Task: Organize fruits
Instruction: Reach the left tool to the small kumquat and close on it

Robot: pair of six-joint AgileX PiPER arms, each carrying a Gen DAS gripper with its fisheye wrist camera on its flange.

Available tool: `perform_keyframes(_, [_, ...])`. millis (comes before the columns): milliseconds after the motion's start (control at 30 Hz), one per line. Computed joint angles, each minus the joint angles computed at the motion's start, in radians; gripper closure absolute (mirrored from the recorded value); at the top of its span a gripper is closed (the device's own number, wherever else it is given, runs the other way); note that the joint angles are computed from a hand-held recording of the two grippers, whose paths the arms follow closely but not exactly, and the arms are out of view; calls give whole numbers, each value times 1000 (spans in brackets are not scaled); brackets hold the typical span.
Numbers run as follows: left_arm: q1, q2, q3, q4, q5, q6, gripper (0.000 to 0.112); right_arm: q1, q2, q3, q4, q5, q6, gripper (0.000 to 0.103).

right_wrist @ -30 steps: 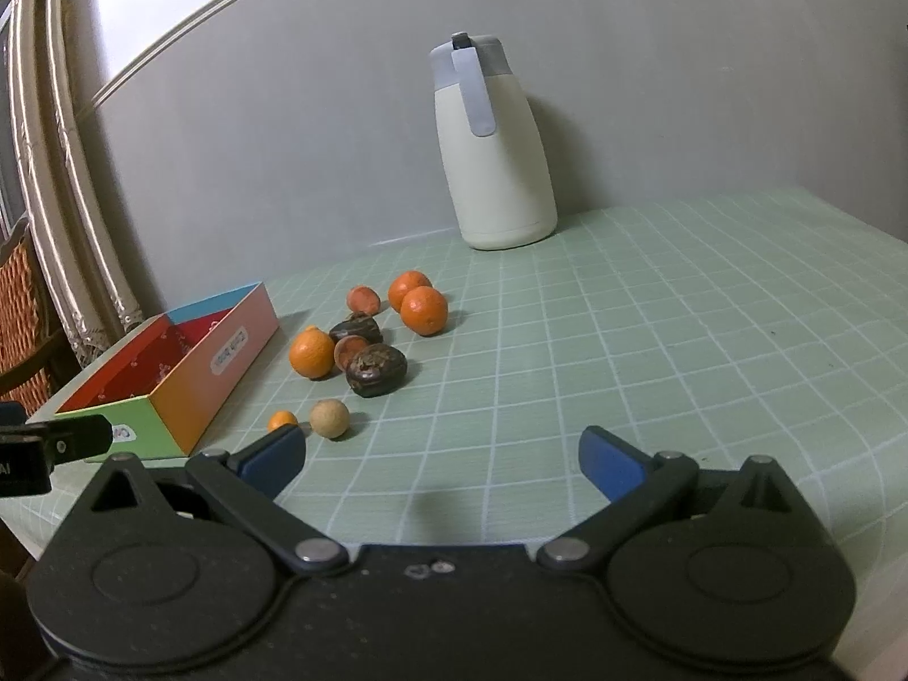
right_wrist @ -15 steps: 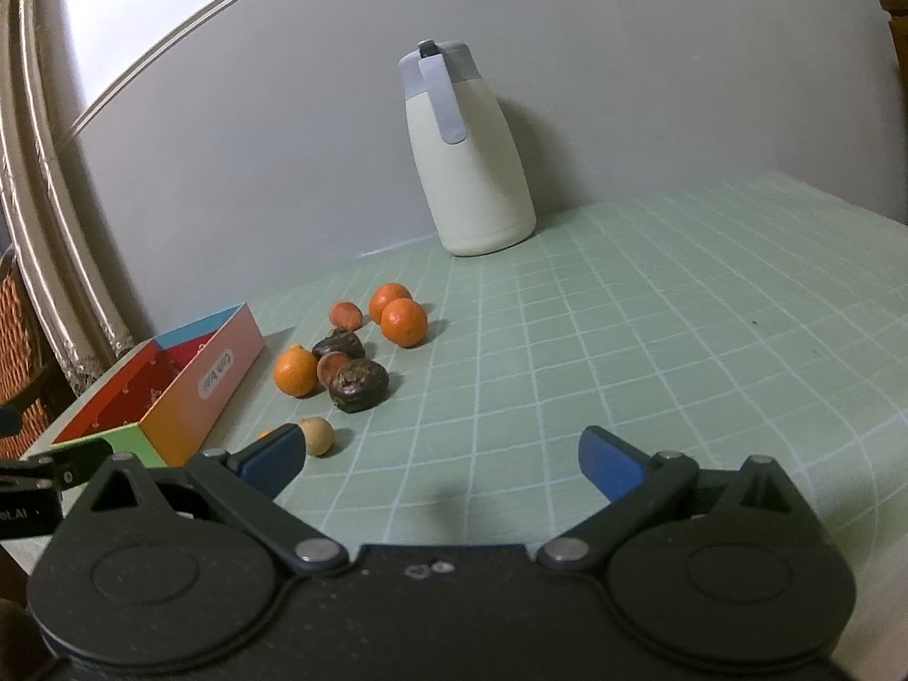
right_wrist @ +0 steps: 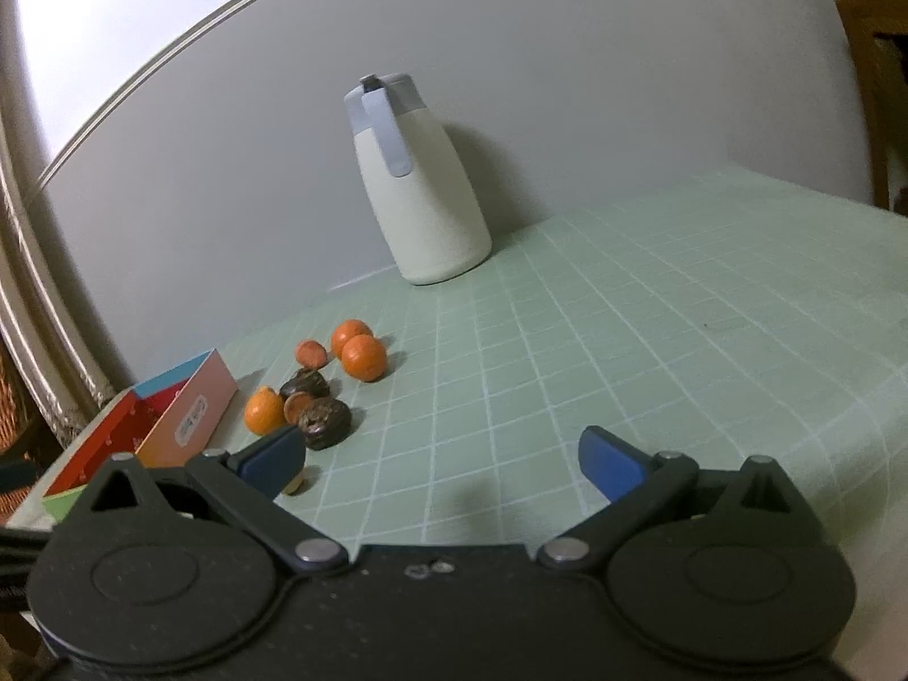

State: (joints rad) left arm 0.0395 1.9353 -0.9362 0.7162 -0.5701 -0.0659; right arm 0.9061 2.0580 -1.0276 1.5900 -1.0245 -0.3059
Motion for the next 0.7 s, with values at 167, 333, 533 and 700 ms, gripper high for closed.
perform_keyframes(167, [-33,17,-11,-30,-7,63,9,2,-5,10,1,-8,22,0])
perform_keyframes(333, [-58,48,-54,-2,6,57,9,6,-8,14,-3,-15,25,0])
perform_keyframes(533, [-72,92,-119,33,27,22,10,15,-14,32,-12,-30,60,0])
perform_keyframes(700, [-57,127,-173,149,26,-94,10,14,-22,45,-17,-38,80,0])
